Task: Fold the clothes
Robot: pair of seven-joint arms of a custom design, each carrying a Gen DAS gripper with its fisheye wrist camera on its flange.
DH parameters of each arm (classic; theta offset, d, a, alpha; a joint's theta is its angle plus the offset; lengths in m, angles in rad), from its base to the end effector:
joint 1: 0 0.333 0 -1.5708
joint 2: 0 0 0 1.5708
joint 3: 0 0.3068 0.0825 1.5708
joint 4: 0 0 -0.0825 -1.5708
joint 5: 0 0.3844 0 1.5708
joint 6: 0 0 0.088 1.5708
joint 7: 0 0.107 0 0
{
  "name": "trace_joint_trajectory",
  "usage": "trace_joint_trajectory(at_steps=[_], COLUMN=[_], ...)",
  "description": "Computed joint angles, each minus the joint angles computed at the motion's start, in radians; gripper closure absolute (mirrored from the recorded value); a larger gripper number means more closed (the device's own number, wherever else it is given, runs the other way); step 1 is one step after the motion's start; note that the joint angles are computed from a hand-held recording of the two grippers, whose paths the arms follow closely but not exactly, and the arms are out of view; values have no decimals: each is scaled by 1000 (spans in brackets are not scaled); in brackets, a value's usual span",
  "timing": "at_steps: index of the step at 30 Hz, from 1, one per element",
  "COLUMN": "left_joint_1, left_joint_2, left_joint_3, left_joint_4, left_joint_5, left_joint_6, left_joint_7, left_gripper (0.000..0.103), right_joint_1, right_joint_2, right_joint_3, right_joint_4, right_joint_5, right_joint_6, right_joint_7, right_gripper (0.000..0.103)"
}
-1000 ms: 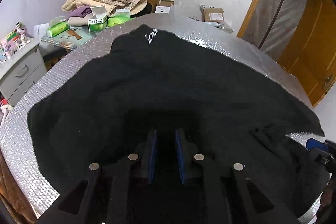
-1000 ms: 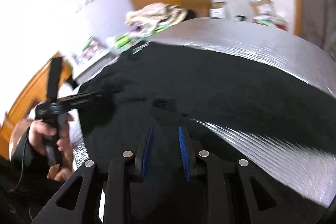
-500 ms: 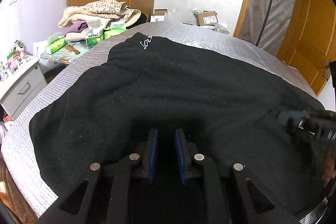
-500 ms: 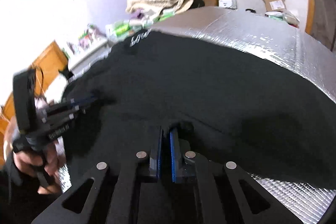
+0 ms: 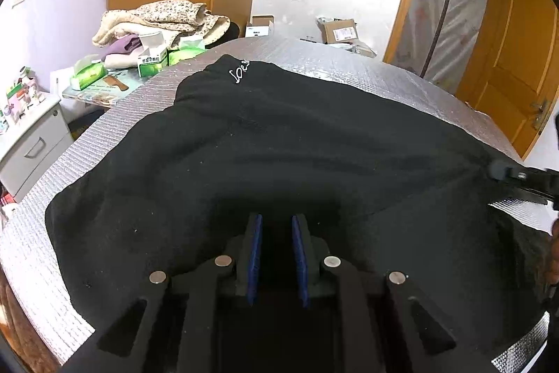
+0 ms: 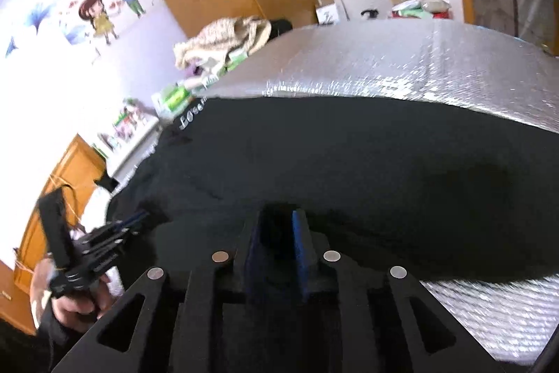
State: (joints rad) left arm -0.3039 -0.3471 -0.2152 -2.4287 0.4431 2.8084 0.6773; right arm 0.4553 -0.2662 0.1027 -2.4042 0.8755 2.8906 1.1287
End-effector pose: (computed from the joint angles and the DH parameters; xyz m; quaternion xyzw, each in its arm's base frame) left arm 0.4078 -0.2641 0.5025 -0.6518 0.6569 -0.3210 0.2016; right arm 0.4414 0.2249 0.4785 -0.7152 0.5645 -0.0476 0.4092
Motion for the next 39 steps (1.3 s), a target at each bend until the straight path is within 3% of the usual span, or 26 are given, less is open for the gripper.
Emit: trace_joint_trajectory(at_steps=[3, 7, 9, 12, 15, 18, 23, 30, 39], left_joint_1=[-23, 60, 77, 44, 40, 52, 53, 78, 92], left_joint_2=[-12, -63, -73, -60, -58, -43, 75, 302, 223], left_joint_3=[28, -18, -12, 45, 41, 24, 14, 3, 24], left_joint_4=[-5, -30, -35, -33, -5, 28, 157, 367, 272], left_joint_5=[-53, 21, 40, -8, -27, 3, 32, 31, -147], left_joint_6=[-9, -28, -50, -68, -113, -96, -68, -169, -68], left_joint_7=[30, -80, -105, -34, -3, 8, 84, 157, 217], left_gripper=[84, 84, 84, 90, 91, 91, 91, 91, 93], right_joint_1=[22, 0, 6, 18, 13, 9, 21, -21, -57], right_joint_2=[-74, -126, -126, -127, -128, -131, -140, -190, -258], right_joint_3=[-24, 4, -8, -26, -17, -4, -18, -12, -41], right_joint_4=[-54, -133, -158, -167, -167, -166, -170, -221, -300], right_joint_5=[46, -9, 12, 53, 51, 22, 41, 9, -19], right_joint_6=[-36, -76, -74, -64, -56, -49, -31, 0, 11], right_joint_7=[-64, -14, -4, -16, -10, 6, -8, 71, 154], right_gripper=[82, 82, 83, 83, 83, 83, 83, 83, 83])
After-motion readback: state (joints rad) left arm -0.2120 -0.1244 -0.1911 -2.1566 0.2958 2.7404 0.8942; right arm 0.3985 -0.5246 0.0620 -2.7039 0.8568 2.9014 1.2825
